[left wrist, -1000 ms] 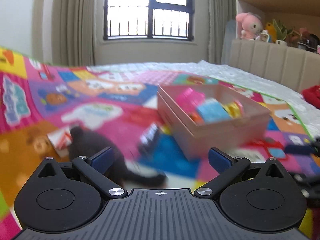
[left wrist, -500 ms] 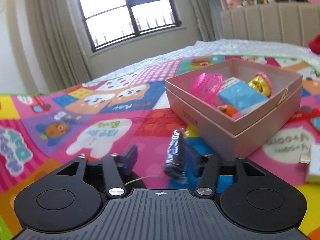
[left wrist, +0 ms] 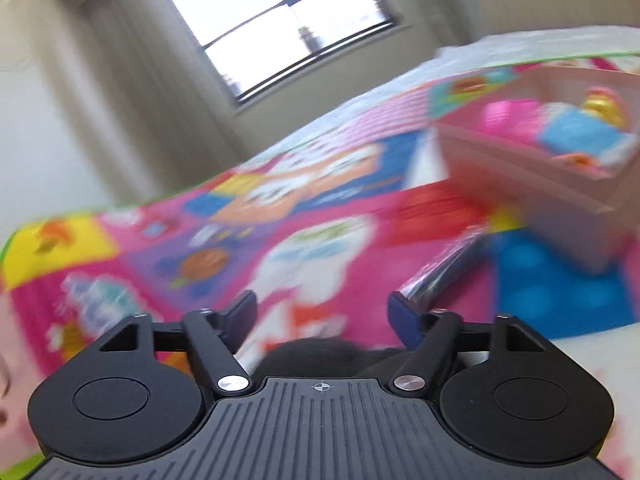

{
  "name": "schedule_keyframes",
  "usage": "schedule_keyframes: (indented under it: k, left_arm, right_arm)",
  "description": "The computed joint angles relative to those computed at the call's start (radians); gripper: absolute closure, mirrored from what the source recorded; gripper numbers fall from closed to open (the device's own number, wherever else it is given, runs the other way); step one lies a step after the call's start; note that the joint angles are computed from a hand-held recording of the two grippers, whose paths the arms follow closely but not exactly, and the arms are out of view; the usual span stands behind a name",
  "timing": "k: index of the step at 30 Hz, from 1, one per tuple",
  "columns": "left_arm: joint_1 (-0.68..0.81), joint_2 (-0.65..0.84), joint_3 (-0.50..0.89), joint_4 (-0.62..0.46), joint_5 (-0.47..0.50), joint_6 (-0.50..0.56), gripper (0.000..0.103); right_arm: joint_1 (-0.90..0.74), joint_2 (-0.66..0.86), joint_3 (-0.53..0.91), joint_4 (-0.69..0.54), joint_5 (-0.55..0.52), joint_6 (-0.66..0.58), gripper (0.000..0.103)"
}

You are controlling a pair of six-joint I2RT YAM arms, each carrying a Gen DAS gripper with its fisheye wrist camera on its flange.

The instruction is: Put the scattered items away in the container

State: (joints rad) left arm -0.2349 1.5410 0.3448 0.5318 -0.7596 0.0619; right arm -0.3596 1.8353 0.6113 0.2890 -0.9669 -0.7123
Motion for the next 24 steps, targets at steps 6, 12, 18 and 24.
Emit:
schedule_keyframes:
  k: [6,12,18,24]
  left_arm:
    - [0.09,-0.338,-0.107,-0.14,0.227,-0.144,0.014]
    - [-0.052,-0.156,0.001,-0.099,0.233,-0.025,0.032]
    - [0.008,0.113,0.189,-0.133,0.326,-0.037,0.033]
    - [-0.016,0.147,0.21,-0.155,0.285,-0.023,0.076]
  right_arm:
    - [0.001,0.0,-0.002,0.003,0.005,0.004,0.007]
    - [0.004,-0.006,-0.012,0.019,0.014,0.009,0.006]
    - [0.006,-0.001,-0.005,0.008,0.013,0.01,0.006]
    - [0.0,0.012,0.014,-0.022,0.002,0.002,0.005]
